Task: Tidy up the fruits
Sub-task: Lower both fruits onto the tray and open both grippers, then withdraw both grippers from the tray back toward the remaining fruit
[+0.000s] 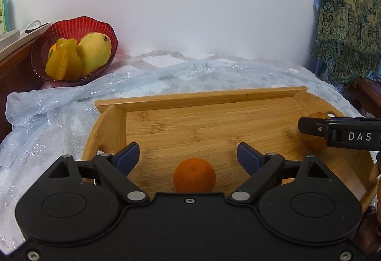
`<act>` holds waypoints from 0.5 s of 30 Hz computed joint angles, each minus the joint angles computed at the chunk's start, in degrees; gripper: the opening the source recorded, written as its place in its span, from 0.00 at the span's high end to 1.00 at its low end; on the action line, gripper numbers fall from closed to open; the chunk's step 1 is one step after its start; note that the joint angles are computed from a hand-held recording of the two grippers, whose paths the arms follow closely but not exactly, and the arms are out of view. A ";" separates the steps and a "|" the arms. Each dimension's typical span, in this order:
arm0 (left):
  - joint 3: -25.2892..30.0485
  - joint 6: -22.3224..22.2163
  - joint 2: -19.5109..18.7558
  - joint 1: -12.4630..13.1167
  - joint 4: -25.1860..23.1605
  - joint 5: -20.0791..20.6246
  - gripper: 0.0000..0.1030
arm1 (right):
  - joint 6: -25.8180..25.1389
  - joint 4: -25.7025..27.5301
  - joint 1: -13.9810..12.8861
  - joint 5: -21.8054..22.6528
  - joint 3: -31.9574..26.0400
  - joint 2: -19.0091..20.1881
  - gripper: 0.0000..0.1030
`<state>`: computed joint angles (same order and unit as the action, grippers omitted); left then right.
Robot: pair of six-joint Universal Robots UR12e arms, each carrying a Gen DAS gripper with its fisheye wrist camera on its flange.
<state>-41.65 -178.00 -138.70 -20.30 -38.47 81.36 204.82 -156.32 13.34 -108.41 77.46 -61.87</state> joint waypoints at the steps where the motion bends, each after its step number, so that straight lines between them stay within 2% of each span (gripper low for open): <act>1: -0.21 0.01 0.13 0.02 0.25 0.00 0.10 | -0.11 -0.18 0.06 -0.14 0.06 -0.03 0.16; 6: -1.69 -0.46 1.08 0.10 1.43 -0.20 0.04 | -0.89 -0.80 0.46 -1.02 0.23 -0.14 0.13; 15: -5.17 -0.53 3.14 0.18 4.45 0.12 0.01 | -3.23 -2.71 1.56 -3.39 0.76 -0.37 0.12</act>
<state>-46.82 -178.53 -135.56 -20.13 -34.02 81.48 201.58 -159.03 14.90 -111.81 78.22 -62.25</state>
